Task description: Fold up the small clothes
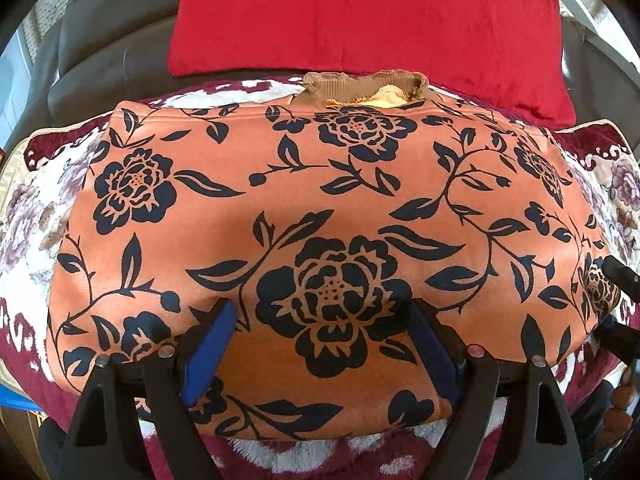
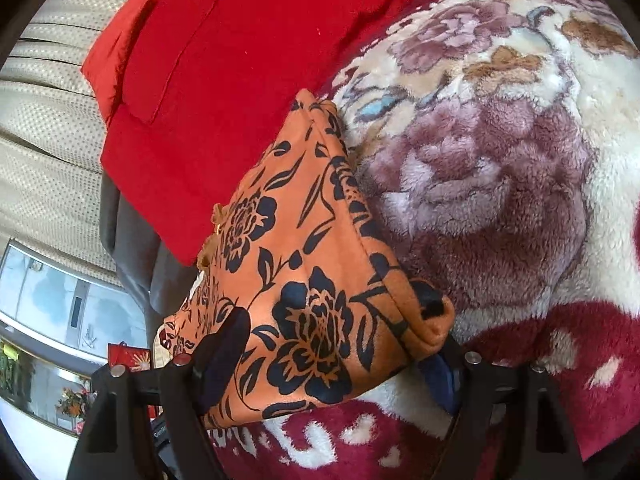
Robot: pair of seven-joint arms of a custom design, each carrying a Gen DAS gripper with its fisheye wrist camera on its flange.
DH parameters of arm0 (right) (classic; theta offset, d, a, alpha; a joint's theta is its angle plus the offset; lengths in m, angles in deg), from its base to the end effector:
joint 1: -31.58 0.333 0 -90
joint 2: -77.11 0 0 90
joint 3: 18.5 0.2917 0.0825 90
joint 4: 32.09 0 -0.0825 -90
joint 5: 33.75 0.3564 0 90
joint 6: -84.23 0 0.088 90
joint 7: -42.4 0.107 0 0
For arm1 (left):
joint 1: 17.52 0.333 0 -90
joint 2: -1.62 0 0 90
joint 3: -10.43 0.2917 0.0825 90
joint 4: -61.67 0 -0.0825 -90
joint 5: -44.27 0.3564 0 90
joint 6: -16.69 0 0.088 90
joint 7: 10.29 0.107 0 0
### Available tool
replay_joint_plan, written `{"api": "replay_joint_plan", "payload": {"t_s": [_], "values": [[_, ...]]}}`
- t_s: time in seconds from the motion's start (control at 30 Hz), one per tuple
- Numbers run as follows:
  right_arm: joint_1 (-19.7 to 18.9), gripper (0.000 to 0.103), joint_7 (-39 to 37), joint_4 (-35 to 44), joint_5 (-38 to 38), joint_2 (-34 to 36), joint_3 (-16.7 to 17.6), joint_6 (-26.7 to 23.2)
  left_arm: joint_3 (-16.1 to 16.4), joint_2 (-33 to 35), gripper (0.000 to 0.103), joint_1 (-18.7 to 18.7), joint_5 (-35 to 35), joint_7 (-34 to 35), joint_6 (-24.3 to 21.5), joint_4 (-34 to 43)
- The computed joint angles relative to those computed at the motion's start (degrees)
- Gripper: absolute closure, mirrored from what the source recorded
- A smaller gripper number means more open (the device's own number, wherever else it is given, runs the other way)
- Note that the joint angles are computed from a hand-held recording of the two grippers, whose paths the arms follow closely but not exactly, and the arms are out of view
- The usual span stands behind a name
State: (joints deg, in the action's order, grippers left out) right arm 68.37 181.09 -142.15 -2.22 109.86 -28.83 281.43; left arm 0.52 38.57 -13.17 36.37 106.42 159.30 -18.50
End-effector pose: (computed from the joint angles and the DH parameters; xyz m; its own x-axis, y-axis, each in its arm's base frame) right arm 0.5884 0.2423 0.3093 -0.4267 -0.5225 -0.7382 -0.4393 0.8332 -0.3359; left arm 0.7202 -0.0404 0.3736 -0.4058 -0.9139 0.0134 -0.8078 0.3517 -0.4730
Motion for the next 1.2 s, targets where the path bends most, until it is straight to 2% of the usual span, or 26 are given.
{"api": "replay_joint_plan", "payload": {"t_s": [0.2, 0.4, 0.47, 0.67, 0.7, 0.73, 0.77, 0.8, 0.83, 0.93, 1.07, 1.13, 1.2], "values": [[-1.8, 0.02, 0.53, 1.53, -1.48, 1.32, 1.54, 0.2, -0.46, -0.42, 0.016, 0.56, -0.63, 0.92, 0.19, -0.7], [-7.12, 0.02, 1.05, 0.81, -5.68, 0.49, 6.18, -0.26, -0.47, -1.24, 0.016, 0.85, -1.47, 0.67, -0.27, -1.37], [-7.67, 0.021, 1.57, 0.5, -6.21, 0.28, 6.68, -0.03, -0.75, -1.81, 0.016, 1.25, -2.3, 0.77, 0.02, -1.94], [-3.13, 0.023, 1.34, 1.41, -5.56, 0.39, 1.45, -3.21, 0.23, -0.91, 0.016, 0.47, -1.35, 0.06, -0.08, -0.76], [-0.76, 0.025, 2.42, 1.56, -5.83, 0.41, -1.3, -4.71, 0.64, -0.61, 0.016, 0.04, -0.52, -0.24, 0.03, -0.68], [2.98, 0.034, 2.16, 1.96, -4.12, 0.55, -5.39, -7.41, 0.73, -0.6, 0.016, -0.13, -0.02, -0.22, 0.58, -0.99], [4.73, 0.043, 3.31, 1.91, -4.51, 0.63, -7.49, -8.58, 0.83, -0.71, 0.016, -0.3, 0.46, -0.25, 1.24, -1.41], [5.91, 0.049, 4.25, 1.59, -4.87, 0.52, -8.91, -9.48, 0.91, -0.71, 0.016, -0.45, 0.86, -0.41, 1.52, -1.49], [6.16, 0.059, 5.12, 1.06, -5.28, 0.23, -9.29, -9.91, 0.83, -0.67, 0.016, -0.42, 0.96, -0.52, 1.5, -1.43], [1.6, 0.065, 6.6, -0.82, -7.21, -0.93, -4.27, -6.76, 0.64, -0.47, 0.016, -0.32, 1.15, -0.72, 1.33, -1.1], [2.37, 0.063, 8.72, -1.5, -7.73, -1.2, -4.93, -5.35, 0.22, -0.45, 0.016, 0.12, 0.94, -0.2, 0.85, -0.85], [-1.31, 0.059, 8.92, -2.12, -8.45, -1.68, -0.93, -3.34, -0.8, -0.99, 0.016, 1.69, -1.03, 0.92, -0.39, -0.39], [-5.83, 0.049, 8.62, -2.79, -9.91, -2.03, 3.84, -0.83, -3.16, -3.03, 0.016, 5.54, -6.54, 4.15, 1.65, -2.22]]}}
